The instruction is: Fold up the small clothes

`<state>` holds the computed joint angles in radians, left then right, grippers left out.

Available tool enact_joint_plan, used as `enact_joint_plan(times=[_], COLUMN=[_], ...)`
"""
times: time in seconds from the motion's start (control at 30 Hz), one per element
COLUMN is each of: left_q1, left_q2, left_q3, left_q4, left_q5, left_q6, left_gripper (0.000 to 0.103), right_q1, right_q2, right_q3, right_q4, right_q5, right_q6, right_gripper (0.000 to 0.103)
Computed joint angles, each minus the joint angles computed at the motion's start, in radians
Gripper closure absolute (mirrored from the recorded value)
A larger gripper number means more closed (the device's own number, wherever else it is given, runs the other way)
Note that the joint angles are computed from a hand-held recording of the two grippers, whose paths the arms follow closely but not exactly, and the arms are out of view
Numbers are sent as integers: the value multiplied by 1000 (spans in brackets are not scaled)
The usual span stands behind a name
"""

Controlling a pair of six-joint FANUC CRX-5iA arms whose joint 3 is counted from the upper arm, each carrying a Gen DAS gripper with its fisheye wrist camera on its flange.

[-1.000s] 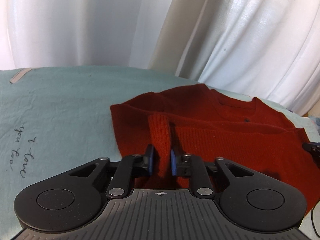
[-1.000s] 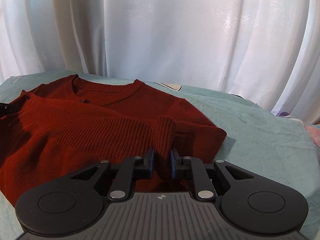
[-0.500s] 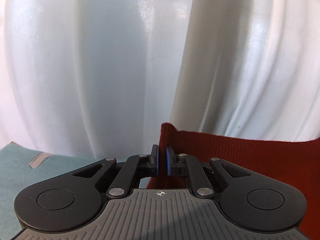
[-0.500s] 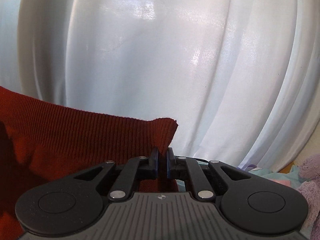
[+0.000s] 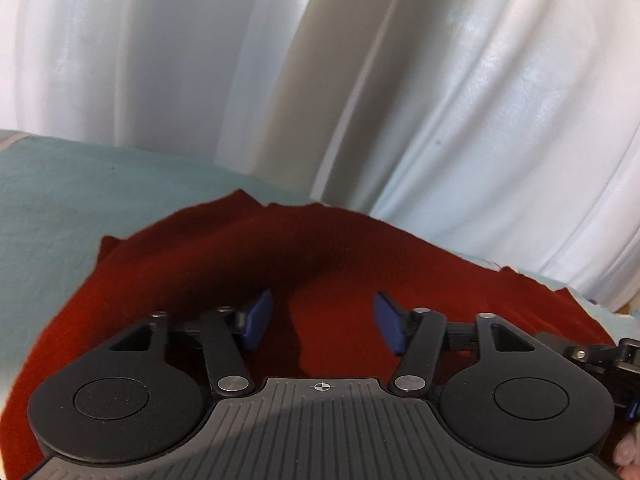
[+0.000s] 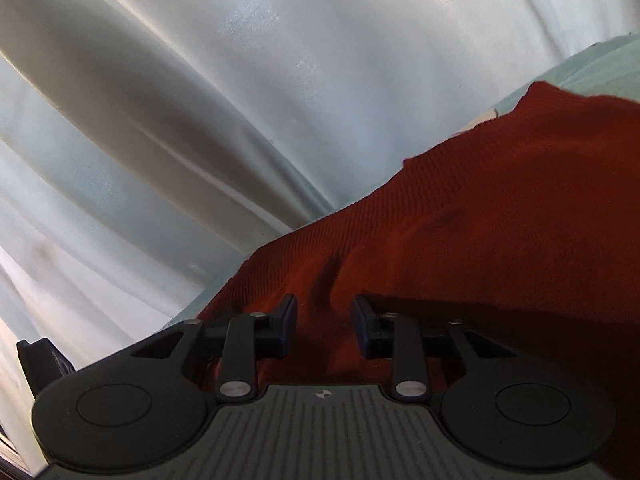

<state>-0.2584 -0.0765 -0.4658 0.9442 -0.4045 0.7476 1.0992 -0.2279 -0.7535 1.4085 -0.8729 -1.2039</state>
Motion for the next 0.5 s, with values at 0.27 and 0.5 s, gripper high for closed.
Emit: enact_joint_plan(times=[0.27, 0.5], left_q1=[190, 399], left_q2=[-51, -13], left_q3=[39, 123], left_q4=[-207, -143], left_q5=[-61, -538], left_q6=[181, 202], left_gripper=[19, 14], right_q1=[279, 402], right_q2=[-33, -3], right_q3=[119, 231], right_q4=[-473, -568], right_q5=[-709, -816], right_q6=[373, 362], right_gripper=[83, 64])
